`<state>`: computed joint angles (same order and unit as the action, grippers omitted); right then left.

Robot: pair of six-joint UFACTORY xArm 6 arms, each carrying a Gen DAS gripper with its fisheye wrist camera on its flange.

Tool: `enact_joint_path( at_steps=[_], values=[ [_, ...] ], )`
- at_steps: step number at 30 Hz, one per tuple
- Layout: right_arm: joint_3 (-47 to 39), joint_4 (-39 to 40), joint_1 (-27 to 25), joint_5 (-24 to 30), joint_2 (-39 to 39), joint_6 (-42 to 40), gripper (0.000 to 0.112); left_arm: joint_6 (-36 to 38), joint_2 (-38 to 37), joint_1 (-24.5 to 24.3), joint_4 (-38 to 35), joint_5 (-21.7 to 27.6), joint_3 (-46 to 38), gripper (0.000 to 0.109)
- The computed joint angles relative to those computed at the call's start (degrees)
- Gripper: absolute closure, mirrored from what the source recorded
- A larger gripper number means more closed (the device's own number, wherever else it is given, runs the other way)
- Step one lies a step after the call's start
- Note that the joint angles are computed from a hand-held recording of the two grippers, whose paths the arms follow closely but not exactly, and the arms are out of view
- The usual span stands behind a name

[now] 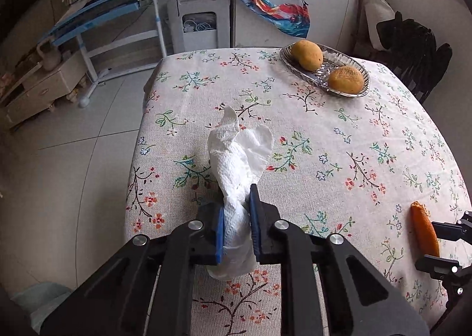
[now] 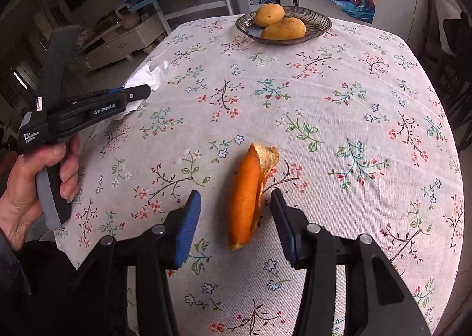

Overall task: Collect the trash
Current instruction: 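Grasp the white tissue with the left gripper while the right gripper grasps the orange peel, then carry the peel to the yellow bucket and open the right gripper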

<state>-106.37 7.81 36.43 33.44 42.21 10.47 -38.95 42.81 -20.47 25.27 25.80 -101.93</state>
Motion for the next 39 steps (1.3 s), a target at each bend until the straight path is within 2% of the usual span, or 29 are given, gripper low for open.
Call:
enact_joint_path(
  at_steps=[2,5,12,20,23,29,39],
  values=[
    [-0.3,-2.3,0.2,0.5,0.1,0.9,0.070,-0.5,-1.6,-0.4,0.4,-0.9,1.8,0.095],
    [0.1,-2.3,0.1,0.6,-0.2,0.2,0.092,-3.7,-4.7,-1.4,4.2,-1.9,5.0,0.095],
    [5.4,2.9,-0.2,-3.7,-3.5,-1.7,0.093,-14.2,-13.0,-3.3,13.2,-3.5,13.9,0.095],
    [12.5,16.9,-0.2,-12.2,-8.0,-9.4,0.093,-26.7,-20.8,-5.9,25.1,-2.4,22.0,0.095],
    [14.8,19.6,0.2,-15.0,-9.5,-11.4,0.093,-29.8,-22.8,-7.2,28.4,-1.3,24.0,0.095],
    [18.4,29.9,1.4,-20.1,-12.1,-19.3,0.093,-33.5,-25.9,-8.8,32.1,-0.5,27.3,0.095],
    [22.1,36.2,3.2,-22.8,-14.2,-24.2,0.093,-39.5,-30.0,-9.9,36.0,-0.6,32.3,0.095]
  ],
)
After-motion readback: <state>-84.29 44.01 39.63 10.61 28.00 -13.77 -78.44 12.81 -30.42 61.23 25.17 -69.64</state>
